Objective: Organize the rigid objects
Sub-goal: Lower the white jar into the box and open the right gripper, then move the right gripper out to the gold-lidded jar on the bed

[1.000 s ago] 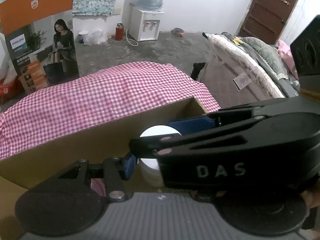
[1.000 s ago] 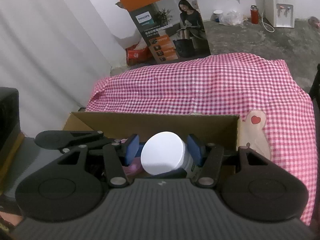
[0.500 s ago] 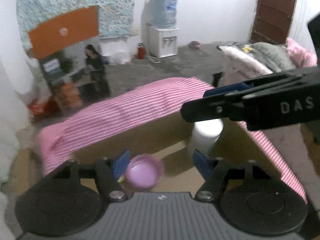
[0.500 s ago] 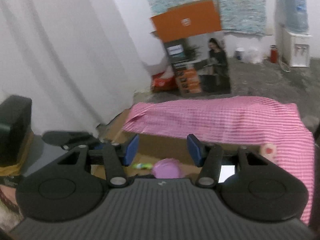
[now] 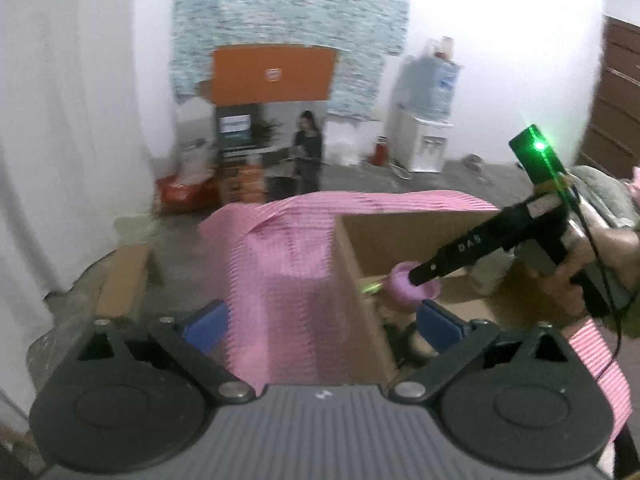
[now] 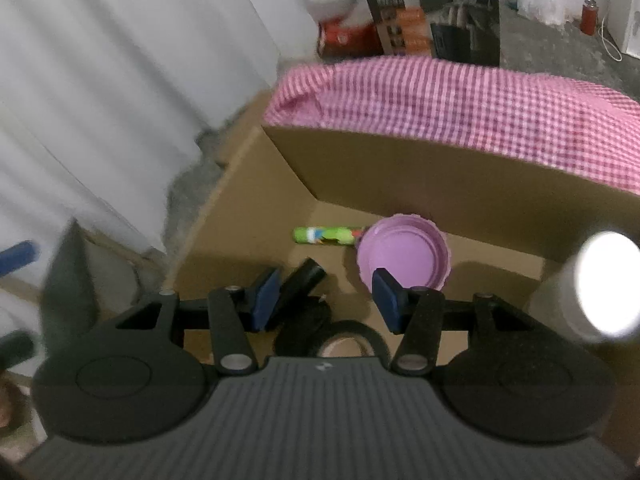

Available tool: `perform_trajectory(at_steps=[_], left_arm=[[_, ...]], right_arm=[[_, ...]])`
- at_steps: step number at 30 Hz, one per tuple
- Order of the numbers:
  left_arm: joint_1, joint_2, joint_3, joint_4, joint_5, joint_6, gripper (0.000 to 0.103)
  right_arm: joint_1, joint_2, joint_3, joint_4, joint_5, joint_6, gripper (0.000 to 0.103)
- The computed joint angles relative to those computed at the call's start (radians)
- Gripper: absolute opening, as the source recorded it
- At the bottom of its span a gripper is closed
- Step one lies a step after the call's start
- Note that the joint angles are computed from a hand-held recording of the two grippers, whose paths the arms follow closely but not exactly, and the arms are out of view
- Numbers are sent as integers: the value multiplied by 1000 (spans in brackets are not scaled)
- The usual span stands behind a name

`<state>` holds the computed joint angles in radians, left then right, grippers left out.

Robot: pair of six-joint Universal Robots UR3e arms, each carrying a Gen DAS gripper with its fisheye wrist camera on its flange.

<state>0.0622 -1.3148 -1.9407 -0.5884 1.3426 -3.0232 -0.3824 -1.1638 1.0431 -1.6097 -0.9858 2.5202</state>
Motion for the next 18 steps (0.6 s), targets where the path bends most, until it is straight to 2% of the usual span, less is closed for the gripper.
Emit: perform_trajectory(at_steps=[5, 10, 13, 18], left_arm=[[126, 147, -201, 37, -79, 16, 101], [215, 236, -314, 25, -138, 50, 101], [252, 282, -354, 10, -165, 71, 101], [238, 289, -382, 41, -158, 77, 101]], right_arm=[[89, 131, -84, -56, -107, 56, 53], [130, 210, -142, -60, -202, 77, 56], [119, 195, -93, -78, -218, 66, 61], [101, 152, -51, -53, -232, 56, 62]])
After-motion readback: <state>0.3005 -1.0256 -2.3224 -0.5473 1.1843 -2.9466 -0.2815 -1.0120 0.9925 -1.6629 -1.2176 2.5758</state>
